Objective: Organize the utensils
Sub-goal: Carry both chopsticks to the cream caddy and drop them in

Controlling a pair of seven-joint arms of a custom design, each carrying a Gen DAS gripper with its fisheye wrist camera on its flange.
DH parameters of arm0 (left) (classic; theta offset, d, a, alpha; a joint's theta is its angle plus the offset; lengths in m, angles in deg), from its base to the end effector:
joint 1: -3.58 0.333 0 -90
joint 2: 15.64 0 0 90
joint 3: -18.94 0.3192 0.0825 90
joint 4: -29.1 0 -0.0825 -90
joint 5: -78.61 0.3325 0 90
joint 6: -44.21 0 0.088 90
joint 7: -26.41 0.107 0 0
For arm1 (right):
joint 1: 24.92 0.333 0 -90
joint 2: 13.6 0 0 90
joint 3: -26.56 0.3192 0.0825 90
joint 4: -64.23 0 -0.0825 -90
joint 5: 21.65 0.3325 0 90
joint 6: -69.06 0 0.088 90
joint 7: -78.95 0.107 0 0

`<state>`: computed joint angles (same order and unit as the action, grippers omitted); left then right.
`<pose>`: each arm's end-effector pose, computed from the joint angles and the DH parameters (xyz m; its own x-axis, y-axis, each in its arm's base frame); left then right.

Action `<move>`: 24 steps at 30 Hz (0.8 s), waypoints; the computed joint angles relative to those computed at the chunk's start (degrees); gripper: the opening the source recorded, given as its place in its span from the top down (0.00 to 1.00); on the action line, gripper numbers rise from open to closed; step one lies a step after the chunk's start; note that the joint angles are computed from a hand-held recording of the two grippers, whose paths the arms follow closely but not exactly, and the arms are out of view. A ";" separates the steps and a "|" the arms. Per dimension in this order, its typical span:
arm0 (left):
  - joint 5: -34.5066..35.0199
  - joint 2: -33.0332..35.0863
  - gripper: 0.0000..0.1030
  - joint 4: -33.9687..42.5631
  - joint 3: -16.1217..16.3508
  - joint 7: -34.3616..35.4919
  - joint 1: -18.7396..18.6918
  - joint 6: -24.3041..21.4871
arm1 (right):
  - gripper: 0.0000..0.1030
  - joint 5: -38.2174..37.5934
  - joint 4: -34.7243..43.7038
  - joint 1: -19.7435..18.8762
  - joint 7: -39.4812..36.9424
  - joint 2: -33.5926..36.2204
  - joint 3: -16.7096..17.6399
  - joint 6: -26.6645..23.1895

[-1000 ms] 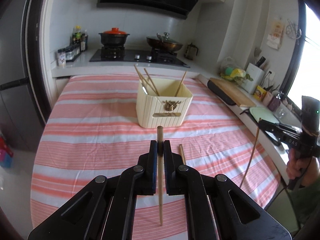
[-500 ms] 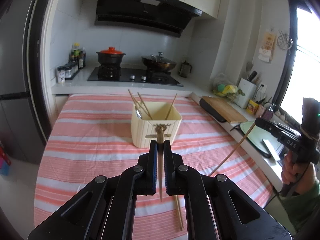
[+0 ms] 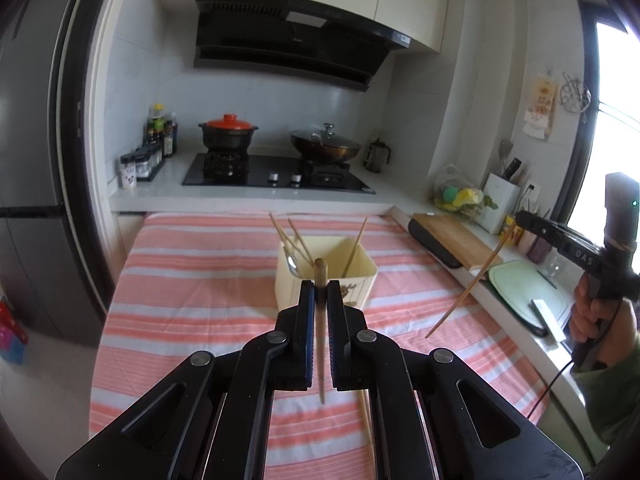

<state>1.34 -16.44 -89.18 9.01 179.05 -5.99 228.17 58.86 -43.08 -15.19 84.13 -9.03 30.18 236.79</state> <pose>0.5117 -0.0832 0.5454 -0.1610 -0.9677 0.1938 -0.4776 -0.0954 -0.8734 0.5646 0.0686 0.5608 0.4419 -0.8969 -0.0175 -0.3619 -0.1604 -0.9183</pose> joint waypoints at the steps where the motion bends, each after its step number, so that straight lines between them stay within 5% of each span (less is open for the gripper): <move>1: -0.22 0.32 0.96 1.20 0.09 0.71 0.08 -0.04 | 0.93 -0.73 1.29 0.05 0.79 0.74 -0.04 0.16; 5: 1.50 3.34 0.96 7.44 -0.29 0.86 1.28 0.87 | 0.93 -3.65 7.61 -0.65 4.63 4.53 0.54 0.46; 13: 12.09 14.88 0.96 23.52 -1.98 -10.34 4.59 2.16 | 0.93 -14.32 24.24 -2.52 18.83 15.11 3.53 0.72; 20: 34.05 27.72 0.96 36.40 14.26 -36.47 -5.76 -4.94 | 0.93 -30.50 41.60 0.27 31.88 29.24 2.29 -1.04; 24: 39.58 34.60 0.96 43.11 16.96 -43.82 -6.48 -7.78 | 0.93 -37.53 51.55 0.54 37.72 38.00 2.35 -4.15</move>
